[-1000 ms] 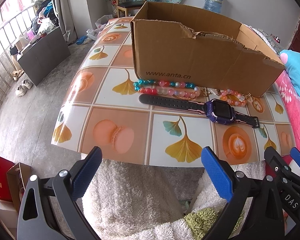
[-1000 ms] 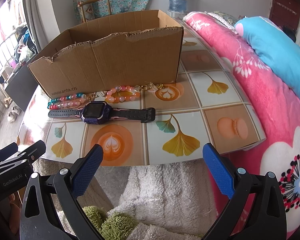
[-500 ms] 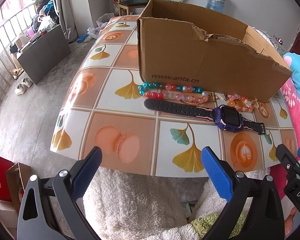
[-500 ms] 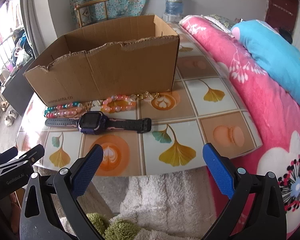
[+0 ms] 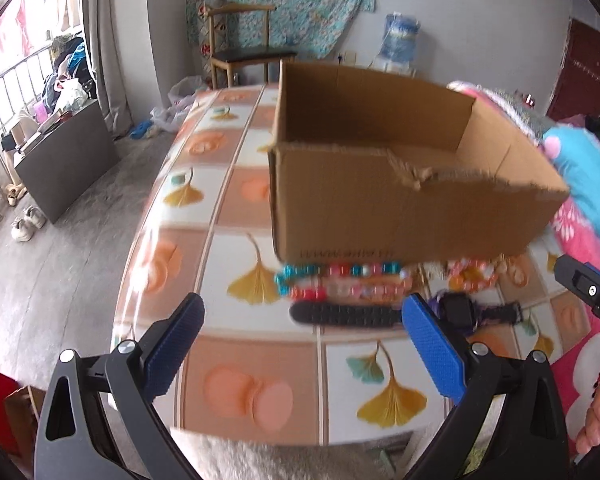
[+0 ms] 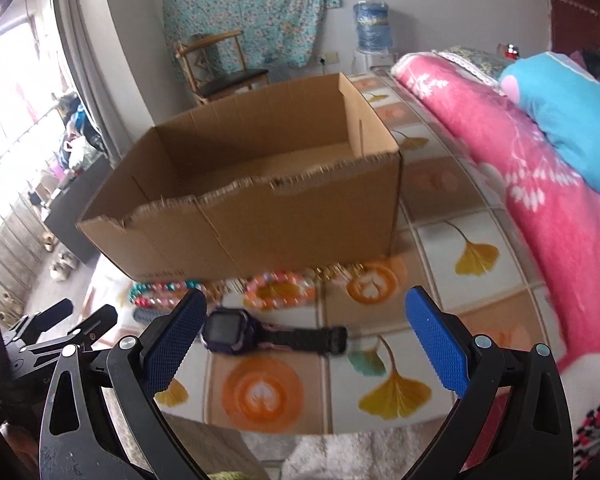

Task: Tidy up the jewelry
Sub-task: 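Move the right tool toward the purple smartwatch strap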

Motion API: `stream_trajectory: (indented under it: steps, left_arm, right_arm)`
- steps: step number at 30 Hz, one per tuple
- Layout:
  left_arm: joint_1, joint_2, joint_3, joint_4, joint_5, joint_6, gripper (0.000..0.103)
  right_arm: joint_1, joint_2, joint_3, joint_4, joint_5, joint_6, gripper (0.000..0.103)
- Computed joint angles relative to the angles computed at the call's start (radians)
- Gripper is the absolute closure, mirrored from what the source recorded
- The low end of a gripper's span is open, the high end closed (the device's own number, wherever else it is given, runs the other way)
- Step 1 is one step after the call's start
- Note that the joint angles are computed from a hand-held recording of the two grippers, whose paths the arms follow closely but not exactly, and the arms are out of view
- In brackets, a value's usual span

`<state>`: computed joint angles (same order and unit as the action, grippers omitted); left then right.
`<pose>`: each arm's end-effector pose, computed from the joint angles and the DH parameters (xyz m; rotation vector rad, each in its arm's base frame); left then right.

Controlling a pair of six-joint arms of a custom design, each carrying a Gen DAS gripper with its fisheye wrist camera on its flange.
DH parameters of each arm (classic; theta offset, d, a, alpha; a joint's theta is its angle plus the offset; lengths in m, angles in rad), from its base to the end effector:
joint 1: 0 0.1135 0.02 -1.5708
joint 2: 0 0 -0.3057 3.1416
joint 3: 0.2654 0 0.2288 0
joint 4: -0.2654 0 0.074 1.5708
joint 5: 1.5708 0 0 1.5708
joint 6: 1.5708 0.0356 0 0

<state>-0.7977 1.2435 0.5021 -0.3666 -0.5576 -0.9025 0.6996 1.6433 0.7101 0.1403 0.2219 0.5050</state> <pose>0.1333 -0.1097 0.2049 -0.2906 2.4158 0.0288 0.2331 0.1860 0.1993 -0.1221 2.3603 0.3314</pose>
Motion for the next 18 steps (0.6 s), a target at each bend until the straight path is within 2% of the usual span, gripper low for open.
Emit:
stream_trajectory:
  steps: [7,11,18]
  left_arm:
    - [0.268,0.08,0.023,0.137,0.136,0.228,0.006]
    - [0.363,0.125,0.047,0.175,0.208,0.319,0.004]
    - [0.437,0.196,0.085,0.235,0.24,0.402,0.004]
  right_arm:
    - [-0.08,0.13,0.177,-0.07,-0.162,-0.053,0.007]
    - [-0.086,0.19,0.261,-0.117,-0.177,-0.07,0.011]
    - [-0.104,0.246,0.343,-0.143,-0.194,-0.08,0.014]
